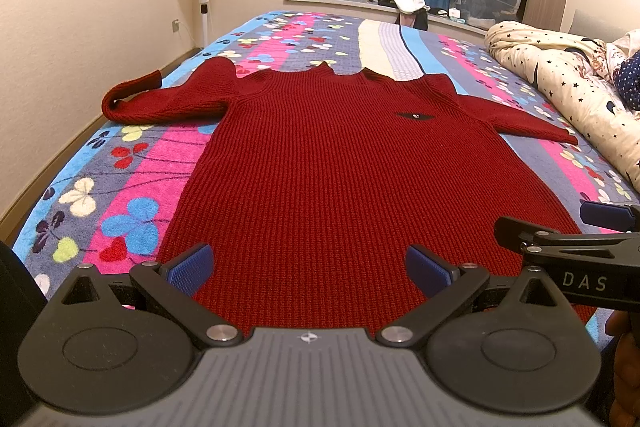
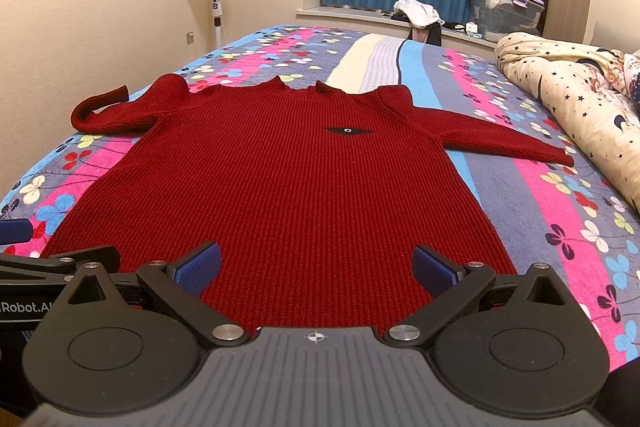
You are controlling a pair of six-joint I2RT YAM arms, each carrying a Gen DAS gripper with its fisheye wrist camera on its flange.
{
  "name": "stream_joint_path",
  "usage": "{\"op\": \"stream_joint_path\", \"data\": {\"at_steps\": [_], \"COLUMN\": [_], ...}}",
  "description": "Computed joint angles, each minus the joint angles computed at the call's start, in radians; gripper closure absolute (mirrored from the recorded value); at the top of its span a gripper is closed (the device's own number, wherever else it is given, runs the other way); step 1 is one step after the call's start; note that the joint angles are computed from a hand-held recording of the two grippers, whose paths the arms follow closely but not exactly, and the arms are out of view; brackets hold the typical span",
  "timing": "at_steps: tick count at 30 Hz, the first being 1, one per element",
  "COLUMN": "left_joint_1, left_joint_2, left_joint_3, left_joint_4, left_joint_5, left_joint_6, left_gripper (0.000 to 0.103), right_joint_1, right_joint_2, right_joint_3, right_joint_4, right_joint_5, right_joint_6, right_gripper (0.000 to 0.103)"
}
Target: Fold small clothes
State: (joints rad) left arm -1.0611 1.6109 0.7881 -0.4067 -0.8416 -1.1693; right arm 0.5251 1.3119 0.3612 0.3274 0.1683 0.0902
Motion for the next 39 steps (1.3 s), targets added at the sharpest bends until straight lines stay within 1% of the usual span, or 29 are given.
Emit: {"op": "stream_joint_path", "data": {"at_steps": [3,6,8,9,10,11,12,13,14,15,17,19,21,22,23,24,25,26,27,28,29,30,31,32,33,34,35,38,39], "left_joint_1": [-0.006,-0.014,-0.012,-0.009,-0.004,0.003,0.017,0.033,0.059,0.091,0.166,0.259,0.357,0.408,0.477,0.530,0.584,0.653,0.703,0.749,0.801,0.833,0.864,0.909,0.943,0.974,1.006,1.047,1.073], "left_joint_2": [0.004,-0.011,-0.039,-0.051,-0.060,-0.069,-0.081,-0.093,-0.115,-0.137,-0.180,-0.214,-0.223,-0.216,-0.199,-0.181,-0.160,-0.124,-0.097,-0.064,-0.022,0.011,0.051,0.113,0.152,0.168,0.191,0.272,0.302], "left_joint_3": [0.008,0.008,-0.001,-0.004,-0.006,-0.007,-0.006,-0.006,-0.011,-0.018,-0.032,-0.040,-0.033,-0.021,0.002,0.021,0.041,0.071,0.092,0.109,0.111,0.105,0.115,0.175,0.233,0.248,0.269,0.347,0.381], "left_joint_4": [-0.009,-0.016,-0.003,0.006,0.016,0.027,0.034,0.046,0.072,0.109,0.183,0.253,0.310,0.327,0.342,0.357,0.373,0.394,0.412,0.443,0.506,0.554,0.560,0.482,0.415,0.421,0.437,0.434,0.421], "left_joint_5": [-0.011,-0.038,-0.058,-0.070,-0.078,-0.080,-0.078,-0.071,-0.053,-0.030,0.010,0.059,0.123,0.156,0.202,0.237,0.272,0.314,0.341,0.360,0.368,0.369,0.373,0.392,0.412,0.448,0.476,0.436,0.437], "left_joint_6": [-0.003,-0.006,0.020,0.043,0.072,0.101,0.140,0.179,0.238,0.303,0.435,0.560,0.670,0.714,0.768,0.806,0.842,0.882,0.905,0.927,0.954,0.965,0.953,0.911,0.865,0.838,0.839,0.887,0.879], "left_gripper": [0.001,0.001,0.004,0.006,0.012,0.020,0.024,0.031,0.039,0.043,0.054,0.059,0.066,0.072,0.076,0.079,0.085,0.087,0.087,0.088,0.088,0.088,0.088,0.092,0.093,0.093,0.093,0.093,0.093], "right_joint_1": [-0.004,-0.006,-0.001,0.006,0.011,0.011,0.012,0.008,0.006,-0.003,-0.016,-0.032,-0.036,-0.043,-0.054,-0.066,-0.078,-0.089,-0.100,-0.115,-0.125,-0.141,-0.164,-0.183,-0.202,-0.211,-0.216,-0.213,-0.210], "right_joint_2": [-0.009,-0.036,-0.053,-0.035,-0.030,-0.034,-0.039,-0.042,-0.043,-0.047,-0.049,-0.053,-0.051,-0.054,-0.059,-0.068,-0.077,-0.088,-0.096,-0.102,-0.110,-0.108,-0.110,-0.098,-0.073,-0.031,0.017,0.188,0.248], "right_joint_3": [-0.005,0.003,-0.004,0.013,0.014,0.013,0.013,0.019,0.038,0.039,0.049,0.050,0.044,0.038,0.031,0.019,0.009,-0.001,-0.007,-0.011,-0.004,0.018,0.016,0.038,0.072,0.119,0.172,0.348,0.414], "right_joint_4": [-0.004,-0.041,-0.047,-0.041,-0.034,-0.031,-0.031,-0.047,-0.093,-0.096,-0.112,-0.108,-0.086,-0.070,-0.056,-0.032,-0.009,0.021,0.049,0.076,0.074,0.072,0.117,0.144,0.169,0.183,0.187,0.201,0.202], "right_joint_5": [-0.009,-0.013,-0.014,-0.009,-0.006,-0.008,-0.008,-0.009,-0.003,-0.013,-0.032,-0.059,-0.066,-0.083,-0.104,-0.130,-0.151,-0.167,-0.181,-0.197,-0.206,-0.225,-0.250,-0.273,-0.299,-0.314,-0.329,-0.343,-0.344], "right_joint_6": [0.001,0.003,0.002,0.001,0.002,0.001,0.003,0.001,-0.004,0.006,0.021,0.035,0.039,0.048,0.056,0.071,0.083,0.089,0.093,0.096,0.093,0.088,0.081,0.073,0.056,0.039,0.032,0.036,0.042], "right_gripper": [0.002,0.002,0.002,0.002,0.002,0.003,0.004,0.005,0.006,0.006,0.009,0.010,0.015,0.020,0.026,0.029,0.037,0.045,0.049,0.059,0.067,0.069,0.069,0.069,0.069,0.069,0.069,0.068,0.065]}}
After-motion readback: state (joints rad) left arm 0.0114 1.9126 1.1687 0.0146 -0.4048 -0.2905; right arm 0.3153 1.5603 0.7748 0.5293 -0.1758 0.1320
